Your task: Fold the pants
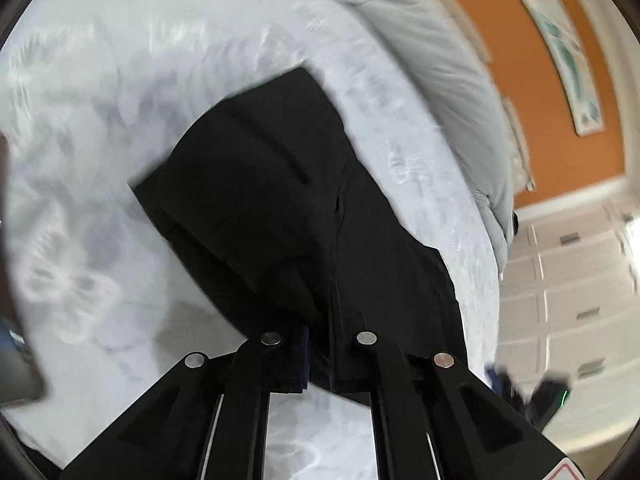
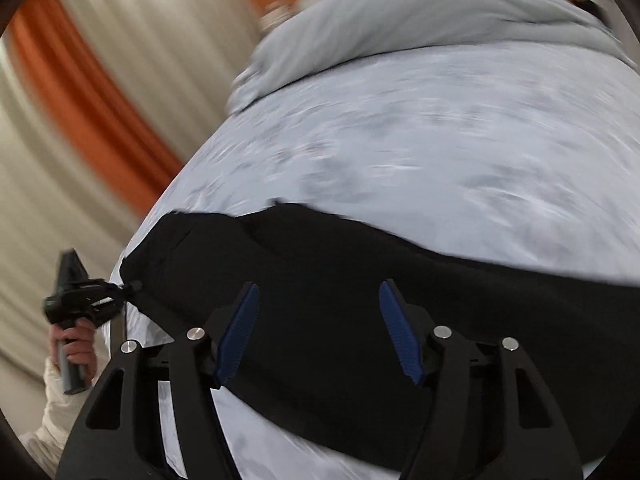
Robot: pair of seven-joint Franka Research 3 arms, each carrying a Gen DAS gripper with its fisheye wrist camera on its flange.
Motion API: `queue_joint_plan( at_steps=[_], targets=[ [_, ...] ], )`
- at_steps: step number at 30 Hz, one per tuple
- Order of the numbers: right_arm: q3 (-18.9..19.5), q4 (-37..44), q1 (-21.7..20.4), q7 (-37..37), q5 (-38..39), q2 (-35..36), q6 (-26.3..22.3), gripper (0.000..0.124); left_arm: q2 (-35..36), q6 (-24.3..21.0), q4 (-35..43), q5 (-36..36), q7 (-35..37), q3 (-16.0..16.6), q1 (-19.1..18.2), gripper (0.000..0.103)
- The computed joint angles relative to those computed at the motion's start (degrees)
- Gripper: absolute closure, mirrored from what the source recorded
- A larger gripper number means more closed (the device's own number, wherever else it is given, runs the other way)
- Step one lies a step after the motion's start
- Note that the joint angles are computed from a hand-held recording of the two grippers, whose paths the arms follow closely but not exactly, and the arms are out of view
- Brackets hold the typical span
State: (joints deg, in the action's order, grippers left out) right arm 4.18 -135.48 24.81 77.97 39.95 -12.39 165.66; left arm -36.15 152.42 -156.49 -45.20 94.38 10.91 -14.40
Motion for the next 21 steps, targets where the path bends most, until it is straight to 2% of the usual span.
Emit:
queue_joint_plan(
  at_steps=[3,5,6,7,9,11,12,13,14,15,17,18,19,20,21],
  targets=[
    [1.8,8.7,-0.9,2.7,-5.5,8.9,-1.6,0.063,2.4,-3.6,0.7,7.2,-4.9,-2.5,5.1,0.098],
    [2.3,10.9,-0.4,-1.3,-0.7,11.1,-2.9,0.063,2.0,-3.9,1.2,7.8,-1.9,-1.7,4.3,0.095],
    [2.8,11.0,-0.1,-3.9,1.9,11.5,-3.2,0.063,2.1,-2.8,1.4,8.8,-1.7,-2.4,4.7,0.089],
    [3.3,10.9,0.1,-4.8,2.4,11.6,-3.1,0.063,2.4,-1.6,1.9,10.9,-2.3,-3.7,5.7,0.073],
    [4.2,9.4,0.6,-4.3,0.2,11.4,-1.6,0.063,2.1,-0.1,1.2,17.0,-6.5,-7.3,9.2,0.054],
    [4.6,7.1,0.5,2.2,-7.4,11.1,3.1,0.064,4.7,-1.6,2.8,23.0,-13.0,-9.9,12.7,0.053],
    [4.2,7.0,0.0,5.1,-9.8,11.2,4.0,0.064,6.0,-4.1,3.8,26.1,-17.3,-10.2,14.2,0.053],
    [3.9,7.7,-0.4,6.6,-10.8,11.6,3.7,0.063,5.5,-3.5,3.3,25.9,-19.8,-9.2,13.8,0.056],
    [3.4,9.1,-0.9,8.3,-11.9,12.5,3.2,0.063,3.0,-0.9,1.1,23.4,-21.0,-8.8,13.7,0.056],
    [2.9,11.5,-1.5,9.0,-12.9,13.8,1.9,0.063,0.1,4.6,-1.1,21.6,-21.4,-7.6,11.6,0.056],
    [2.0,17.5,-2.4,11.3,-17.5,17.6,-3.0,0.063,-2.2,11.2,-1.9,22.1,-18.9,-6.2,7.8,0.048],
    [1.6,21.0,-2.6,13.0,-19.8,20.2,-5.1,0.063,-2.0,12.1,-1.5,22.8,-17.8,-5.3,5.9,0.036],
    [1.7,24.1,-3.1,12.9,-19.7,22.6,-7.5,0.062,-1.2,12.0,-0.8,23.7,-17.7,-5.2,4.6,0.033],
    [2.4,27.5,-4.0,11.7,-17.7,25.2,-10.4,0.062,0.4,10.4,0.3,25.3,-19.2,-6.4,4.7,0.033],
    [4.0,32.0,-5.6,8.6,-13.3,28.7,-14.8,0.064,1.8,9.0,1.2,26.5,-20.2,-6.7,4.4,0.033]
  ],
)
